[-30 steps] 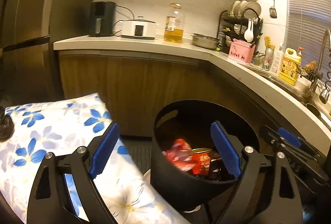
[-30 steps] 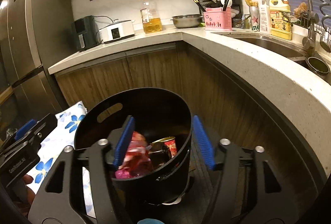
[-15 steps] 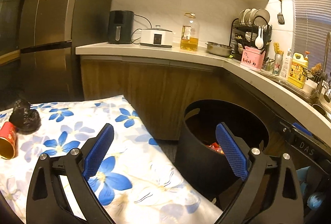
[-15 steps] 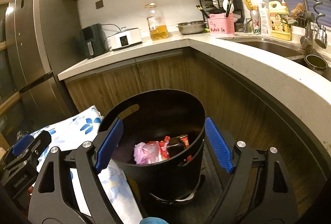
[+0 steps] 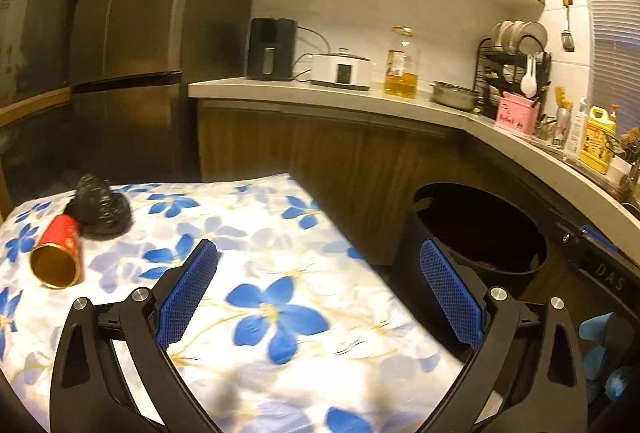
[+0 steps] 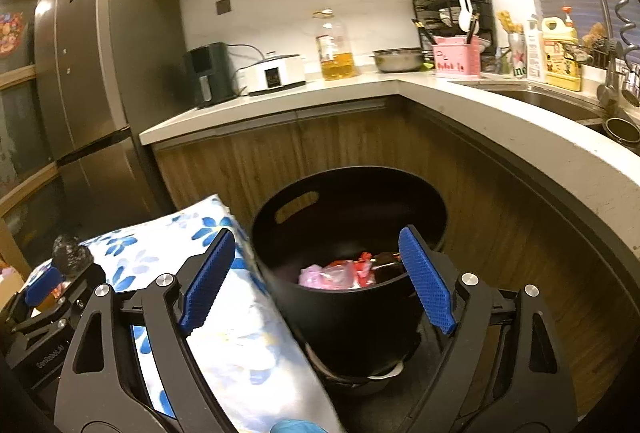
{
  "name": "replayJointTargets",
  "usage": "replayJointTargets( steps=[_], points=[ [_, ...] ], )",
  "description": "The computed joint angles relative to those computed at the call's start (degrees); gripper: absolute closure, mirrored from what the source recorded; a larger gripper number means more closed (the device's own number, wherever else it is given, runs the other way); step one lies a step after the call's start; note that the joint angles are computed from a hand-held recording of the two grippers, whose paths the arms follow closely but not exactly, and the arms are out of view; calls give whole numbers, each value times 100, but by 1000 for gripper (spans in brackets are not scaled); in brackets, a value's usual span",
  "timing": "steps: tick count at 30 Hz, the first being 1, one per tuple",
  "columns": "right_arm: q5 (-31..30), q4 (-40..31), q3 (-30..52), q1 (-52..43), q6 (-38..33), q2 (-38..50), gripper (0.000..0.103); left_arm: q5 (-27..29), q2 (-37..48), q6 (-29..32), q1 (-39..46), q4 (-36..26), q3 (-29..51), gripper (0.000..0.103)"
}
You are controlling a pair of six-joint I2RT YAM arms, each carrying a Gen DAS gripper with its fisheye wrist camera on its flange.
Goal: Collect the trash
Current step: 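Move both open tools back over the table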
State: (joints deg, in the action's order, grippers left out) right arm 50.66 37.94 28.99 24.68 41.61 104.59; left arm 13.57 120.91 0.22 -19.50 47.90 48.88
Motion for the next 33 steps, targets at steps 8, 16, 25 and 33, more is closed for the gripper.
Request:
replayJointTargets(
  steps=[8,16,25,33],
  points=[
    [115,-145,625,429,-56,403,19,108,-36,66,590,66,-125,6],
    [5,-321,1530,769,-287,1029,19,212,55,132,1238,101,-96,6],
    [-313,-485,2662,999,-582,1825,19,111,446,188,2231,161,262,6],
    [-635,-817,3790,1160,-789,2560,19,24,890,406,2824,-144,1011,6]
  ],
)
